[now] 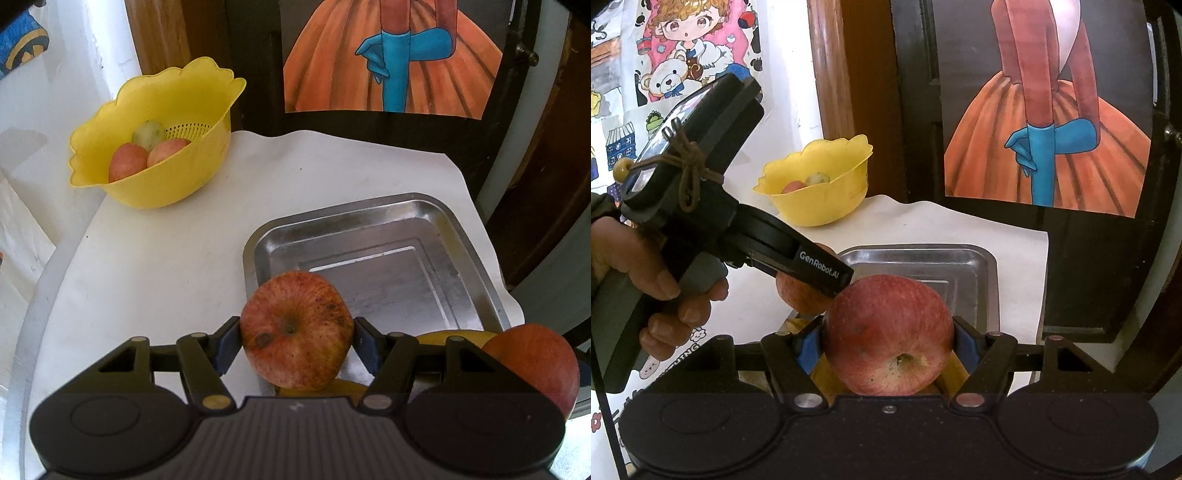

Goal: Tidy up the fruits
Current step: 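Lower both apples onto the tray and open both grippers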

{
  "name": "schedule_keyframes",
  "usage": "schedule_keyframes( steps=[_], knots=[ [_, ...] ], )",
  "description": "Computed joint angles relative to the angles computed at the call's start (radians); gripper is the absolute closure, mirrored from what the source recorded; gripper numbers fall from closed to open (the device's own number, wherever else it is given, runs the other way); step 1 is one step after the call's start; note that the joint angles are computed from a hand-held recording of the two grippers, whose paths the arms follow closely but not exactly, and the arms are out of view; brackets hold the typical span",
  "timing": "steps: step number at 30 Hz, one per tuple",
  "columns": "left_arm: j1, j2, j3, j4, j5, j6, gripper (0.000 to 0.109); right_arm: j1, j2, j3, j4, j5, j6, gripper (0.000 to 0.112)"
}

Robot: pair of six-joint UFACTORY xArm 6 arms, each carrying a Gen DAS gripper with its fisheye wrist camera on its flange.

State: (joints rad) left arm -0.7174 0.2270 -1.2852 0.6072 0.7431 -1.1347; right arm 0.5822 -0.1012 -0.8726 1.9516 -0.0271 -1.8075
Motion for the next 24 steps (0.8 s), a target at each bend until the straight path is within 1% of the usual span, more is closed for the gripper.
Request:
schedule_keyframes(
  steps=[7, 10, 13, 21, 23, 24],
  knots=[
    [0.002, 0.014, -0.011, -0.008, 0.002, 0.004, 0.04, -0.003, 0.02, -0.017, 0.015, 0.005, -0.033, 0.04],
    [0.006, 0.019, -0.014, -0.008, -0.001, 0.006, 0.04, -0.001, 0.028, -0.028, 0.056, -0.003, -0.09, 0.04],
    [0.009, 0.024, -0.016, -0.011, -0.005, 0.008, 0.04, 0.005, 0.044, -0.053, 0.124, -0.02, -0.182, 0.04],
    [0.019, 0.036, -0.013, -0.011, -0.027, 0.02, 0.04, 0.001, 0.073, -0.079, 0.162, -0.018, -0.222, 0.04],
    [0.02, 0.04, -0.016, -0.011, -0.029, 0.018, 0.04, -0.005, 0.076, -0.088, 0.208, -0.017, -0.266, 0.04],
    [0.02, 0.041, -0.016, -0.009, -0.03, 0.016, 0.041, -0.01, 0.078, -0.096, 0.249, -0.019, -0.311, 0.04]
  ],
)
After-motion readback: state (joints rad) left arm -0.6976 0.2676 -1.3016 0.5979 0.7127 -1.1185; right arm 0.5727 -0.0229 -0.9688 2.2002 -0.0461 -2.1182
